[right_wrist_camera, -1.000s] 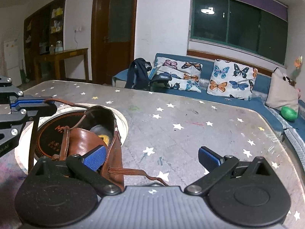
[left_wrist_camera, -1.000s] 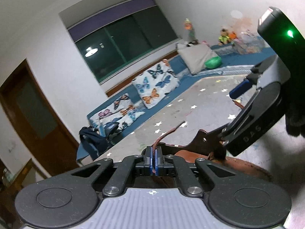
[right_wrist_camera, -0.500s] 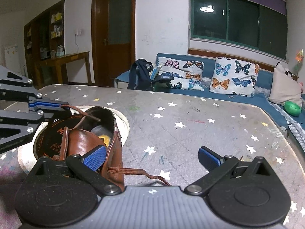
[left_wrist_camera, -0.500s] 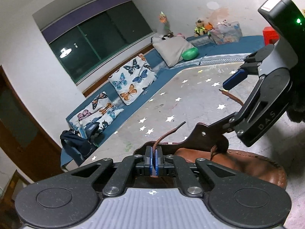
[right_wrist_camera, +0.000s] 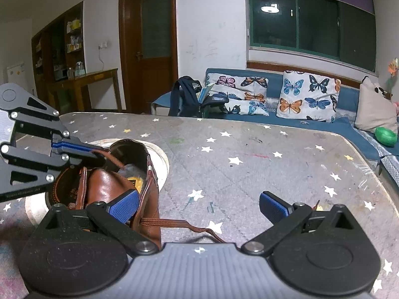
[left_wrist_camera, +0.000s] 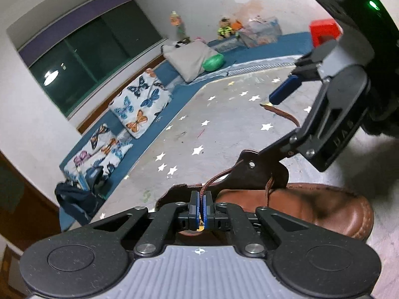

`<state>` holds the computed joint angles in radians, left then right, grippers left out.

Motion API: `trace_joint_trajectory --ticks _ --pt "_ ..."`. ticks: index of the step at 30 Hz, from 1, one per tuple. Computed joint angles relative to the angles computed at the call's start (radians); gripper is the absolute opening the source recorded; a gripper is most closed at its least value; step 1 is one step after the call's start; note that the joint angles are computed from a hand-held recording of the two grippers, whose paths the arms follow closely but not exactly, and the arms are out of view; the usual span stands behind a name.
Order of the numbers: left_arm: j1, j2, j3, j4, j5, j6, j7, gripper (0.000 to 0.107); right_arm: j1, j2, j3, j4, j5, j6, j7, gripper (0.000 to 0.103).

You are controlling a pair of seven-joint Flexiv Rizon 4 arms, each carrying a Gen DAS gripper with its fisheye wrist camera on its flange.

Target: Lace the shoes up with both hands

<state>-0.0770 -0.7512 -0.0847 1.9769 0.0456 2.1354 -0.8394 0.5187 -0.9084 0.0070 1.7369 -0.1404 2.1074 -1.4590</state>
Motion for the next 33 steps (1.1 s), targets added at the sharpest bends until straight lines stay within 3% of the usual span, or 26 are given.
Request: trace_joint_trajectory --ticks 11,28,33 --pt "0.055 0.009 -0.042 -0.047 0.085 -0.123 0.099 0.004 -0.022 -0.004 0.019 -0.005 -0.022 -0.004 0.020 0.103" --pt "0.099 0.016 -0.085 -0.045 0.119 -0.149 0.174 0.004 -0.043 -0.014 0.033 -0.011 -0.051 -0.003 0.047 0.103" --pt "0.060 0.016 -0.051 -0.053 0.092 -0.159 0.196 0.003 -0.043 -0.013 0.032 -0.010 -0.052 -0.001 0.050 0.103"
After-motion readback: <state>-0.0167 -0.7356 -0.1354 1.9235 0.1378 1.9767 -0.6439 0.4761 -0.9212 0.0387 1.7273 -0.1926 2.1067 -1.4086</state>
